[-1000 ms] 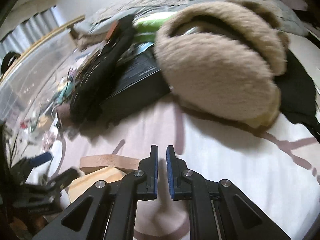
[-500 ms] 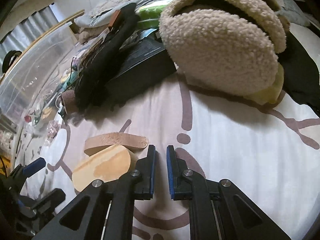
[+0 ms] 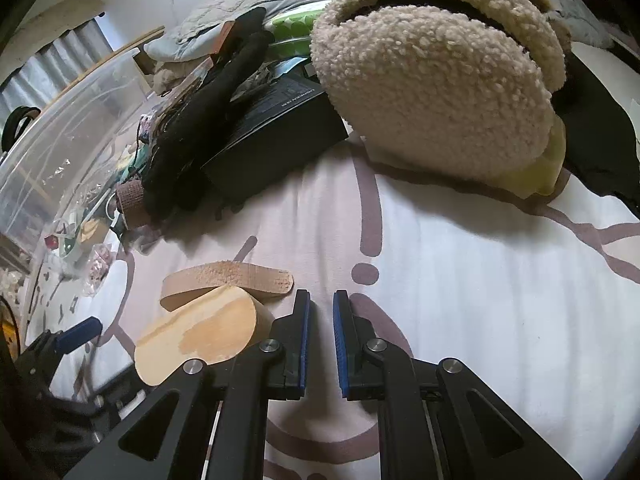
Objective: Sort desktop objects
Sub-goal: 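Lower the left tool onto the oval wooden block and close on it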
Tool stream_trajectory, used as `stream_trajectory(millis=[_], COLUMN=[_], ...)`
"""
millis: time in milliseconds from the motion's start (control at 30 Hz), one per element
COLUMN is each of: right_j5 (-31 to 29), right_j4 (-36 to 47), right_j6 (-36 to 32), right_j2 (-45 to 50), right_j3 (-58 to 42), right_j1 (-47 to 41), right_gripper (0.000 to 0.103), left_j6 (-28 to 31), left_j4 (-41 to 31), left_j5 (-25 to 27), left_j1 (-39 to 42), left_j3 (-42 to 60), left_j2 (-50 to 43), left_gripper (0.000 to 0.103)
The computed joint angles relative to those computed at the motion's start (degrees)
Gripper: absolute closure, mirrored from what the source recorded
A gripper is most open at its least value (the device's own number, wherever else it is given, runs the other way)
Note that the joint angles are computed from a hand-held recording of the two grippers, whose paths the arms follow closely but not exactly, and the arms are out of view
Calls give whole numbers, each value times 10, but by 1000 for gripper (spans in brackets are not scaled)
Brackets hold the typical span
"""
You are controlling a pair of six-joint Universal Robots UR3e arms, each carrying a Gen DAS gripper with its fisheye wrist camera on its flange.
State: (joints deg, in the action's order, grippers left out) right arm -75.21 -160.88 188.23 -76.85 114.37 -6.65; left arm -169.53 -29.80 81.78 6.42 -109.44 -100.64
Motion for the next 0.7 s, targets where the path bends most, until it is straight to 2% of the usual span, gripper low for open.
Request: stream_trajectory(millis=[133, 200, 333, 467, 700], right_j5=[-14, -21, -20, -47, 1], right_j4=[-27, -29, -28, -4, -9], right_j6=[-5, -6, -11, -21, -30], right_j2=[-2, -5, -9, -7, -28], right_j3=[14, 18, 19, -1, 21], right_j1=[8, 12, 15, 33, 18], right_gripper=[91, 91, 82, 82, 82], left_j6=[-9, -3, 14, 27, 21], left_j4=[-4, -11, -19, -23, -21], left_j5=[-8, -32, -61, -70, -54], left_j1=[13, 26, 31, 21, 16], left_j3=[-8, -24, -30, -28, -27], left_j2=[11, 31, 49, 47, 41], left_gripper=[0, 0, 0, 0, 0])
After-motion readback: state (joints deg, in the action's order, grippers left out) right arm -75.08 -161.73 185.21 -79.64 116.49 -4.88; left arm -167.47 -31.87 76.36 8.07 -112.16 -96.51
